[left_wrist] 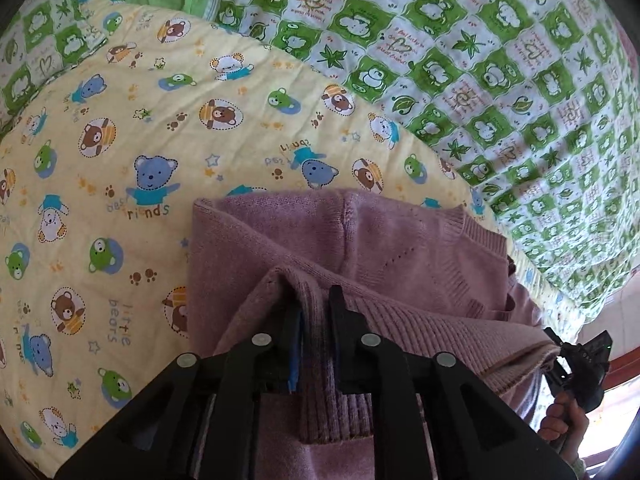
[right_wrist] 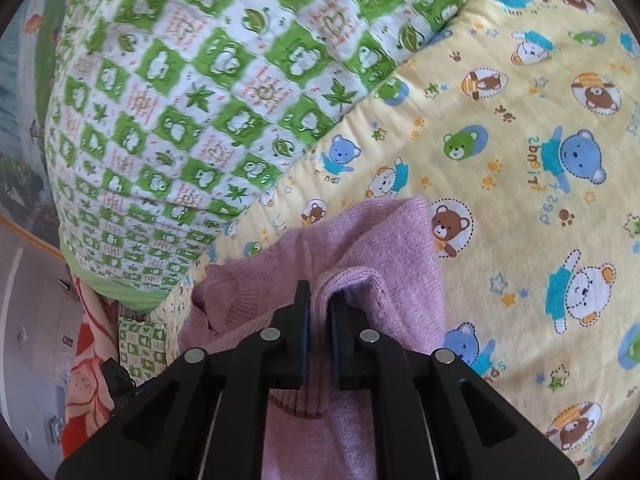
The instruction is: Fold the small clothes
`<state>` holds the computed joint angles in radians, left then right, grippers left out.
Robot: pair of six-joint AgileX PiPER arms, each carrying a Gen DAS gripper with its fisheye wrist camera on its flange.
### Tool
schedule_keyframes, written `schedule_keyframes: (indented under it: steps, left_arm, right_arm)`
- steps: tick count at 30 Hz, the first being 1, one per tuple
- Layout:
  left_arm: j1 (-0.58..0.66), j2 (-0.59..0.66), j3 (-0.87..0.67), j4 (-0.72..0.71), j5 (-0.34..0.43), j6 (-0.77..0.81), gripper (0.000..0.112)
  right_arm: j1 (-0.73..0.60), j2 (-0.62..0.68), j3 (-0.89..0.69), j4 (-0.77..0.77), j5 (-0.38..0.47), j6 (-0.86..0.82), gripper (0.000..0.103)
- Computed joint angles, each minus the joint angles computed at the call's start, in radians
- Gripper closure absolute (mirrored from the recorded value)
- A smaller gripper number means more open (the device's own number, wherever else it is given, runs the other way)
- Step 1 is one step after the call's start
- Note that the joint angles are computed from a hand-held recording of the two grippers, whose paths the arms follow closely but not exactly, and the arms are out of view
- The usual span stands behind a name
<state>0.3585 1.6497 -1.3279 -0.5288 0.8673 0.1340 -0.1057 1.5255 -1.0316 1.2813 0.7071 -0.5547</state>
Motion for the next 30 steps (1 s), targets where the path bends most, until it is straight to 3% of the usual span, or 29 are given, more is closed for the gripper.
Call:
schedule_keyframes:
  steps: [2,4,5,6,12,14,16,19,23,26,28,30]
  left_arm:
    - [0.019,-0.013,-0.002,-0.019,0.019,0.014,0.085]
    - [0.031,-0.046,0.006,0.0,0.02,0.001,0.073]
    - [0.032,-0.067,0.007,0.023,0.025,-0.015,0.062]
    - [0.034,-0.091,0.013,0.042,0.028,-0.028,0.06]
    - [0.002,-0.334,0.177,-0.061,0.074,0.139,0.06]
    - [-0.087,-0.366,0.227,-0.069,0.1,0.188,0.059]
    - [-0.224,-0.365,0.269,0.002,0.052,0.168,0.06]
    - [-0.336,-0.289,0.276,0.067,-0.018,0.119,0.062]
    - [-0.382,-0.147,0.188,0.133,-0.055,0.103,0.062]
    - [-0.409,-0.049,0.082,0.283,-0.072,0.028,0.067]
    - [-0.388,0.005,0.014,0.354,-0.087,-0.006,0.068]
    - [-0.353,0.041,-0.037,0.418,-0.106,-0.064,0.075]
  right_arm:
    - [-0.013,0.004,-0.009,0.006,0.027,0.016,0.08]
    - [-0.026,-0.025,0.009,0.043,0.023,-0.005,0.056]
    - [-0.032,-0.052,0.022,0.05,0.006,-0.005,0.052]
    - [-0.035,-0.078,0.032,0.047,-0.015,0.005,0.048]
    - [-0.055,-0.216,0.09,0.052,0.027,-0.059,0.05]
    - [0.004,-0.268,0.109,-0.015,0.032,-0.083,0.056]
    - [0.111,-0.285,0.103,-0.144,0.002,-0.041,0.064]
    - [0.31,-0.244,0.081,-0.356,-0.062,0.051,0.072]
    - [0.443,-0.123,0.014,-0.468,-0.103,0.072,0.072]
    - [0.481,-0.008,-0.087,-0.596,-0.101,0.126,0.072]
    - [0.486,0.047,-0.144,-0.712,-0.142,0.195,0.072]
    - [0.449,0.082,-0.18,-0.73,-0.187,0.219,0.076]
